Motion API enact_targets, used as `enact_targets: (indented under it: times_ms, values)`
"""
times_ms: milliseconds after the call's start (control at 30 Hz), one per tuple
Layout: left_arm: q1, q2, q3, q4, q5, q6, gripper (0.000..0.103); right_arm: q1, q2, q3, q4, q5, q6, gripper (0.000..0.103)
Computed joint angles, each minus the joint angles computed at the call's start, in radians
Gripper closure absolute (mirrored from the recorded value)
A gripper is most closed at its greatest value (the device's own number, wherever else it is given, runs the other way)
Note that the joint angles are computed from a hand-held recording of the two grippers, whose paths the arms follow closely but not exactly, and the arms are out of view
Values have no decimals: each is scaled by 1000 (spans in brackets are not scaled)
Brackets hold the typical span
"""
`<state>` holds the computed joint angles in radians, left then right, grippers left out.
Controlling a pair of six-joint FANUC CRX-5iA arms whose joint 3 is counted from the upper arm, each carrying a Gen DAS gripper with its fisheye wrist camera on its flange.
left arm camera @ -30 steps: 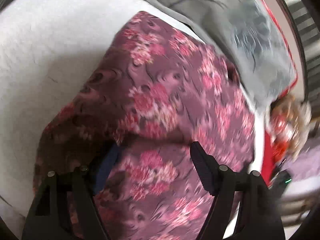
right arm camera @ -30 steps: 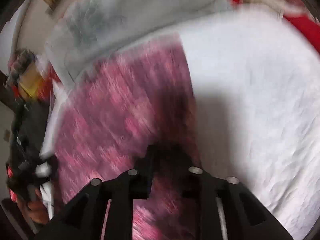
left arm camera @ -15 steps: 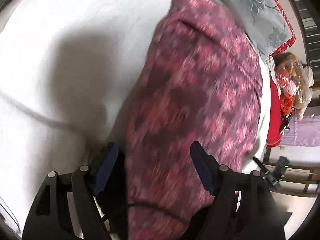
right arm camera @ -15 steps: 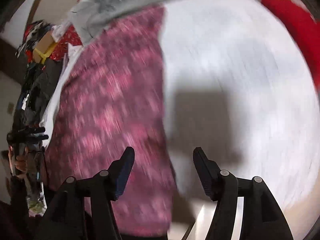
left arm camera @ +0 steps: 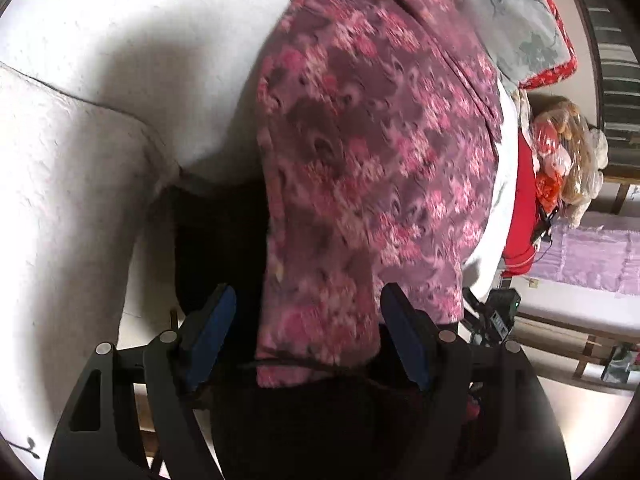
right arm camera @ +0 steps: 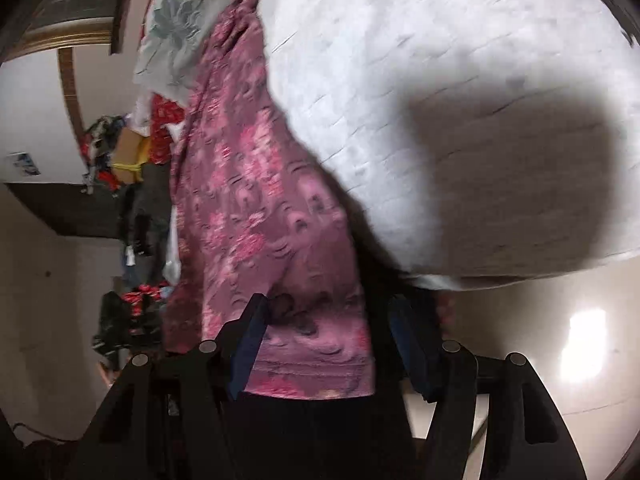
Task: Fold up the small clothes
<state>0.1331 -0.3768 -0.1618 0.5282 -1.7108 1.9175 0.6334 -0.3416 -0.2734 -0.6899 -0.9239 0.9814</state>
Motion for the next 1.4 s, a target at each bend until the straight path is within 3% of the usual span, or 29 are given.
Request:
enact_targets:
  times_ms: [67,133,167,233,300,333,433,700,1033,1400]
  values:
    - [-39,7,31,-32,4,12,29,-9,6,13,-49,-3,61,38]
    - [-75,15,56,-50,10,19,39,30,2,29,0,-3,62,43]
    - [-101,29,80,-77,4,25,53,59,5,37,50,-6,42,49]
    - [-175,69,163,-181,-33,35,74,117,4,55,154,-26,-1,91]
    - [-191,77,182,-200,-41,28,98,156,-5,61,225,-27,-29,97]
    - [-168,64,157,-157,-25,15,100,167,-8,63,239,-23,-32,98]
    - [-71,0,46,36,70,-24,100,177,-39,66,242,26,-24,98]
    - [-14,4,-6,205,244,-84,100,149,-2,164,205,142,44,99]
    - [44,88,-5,315,467,-104,100,19,188,371,132,195,159,99]
    - [87,321,106,365,673,-104,100,-90,438,553,41,350,131,99]
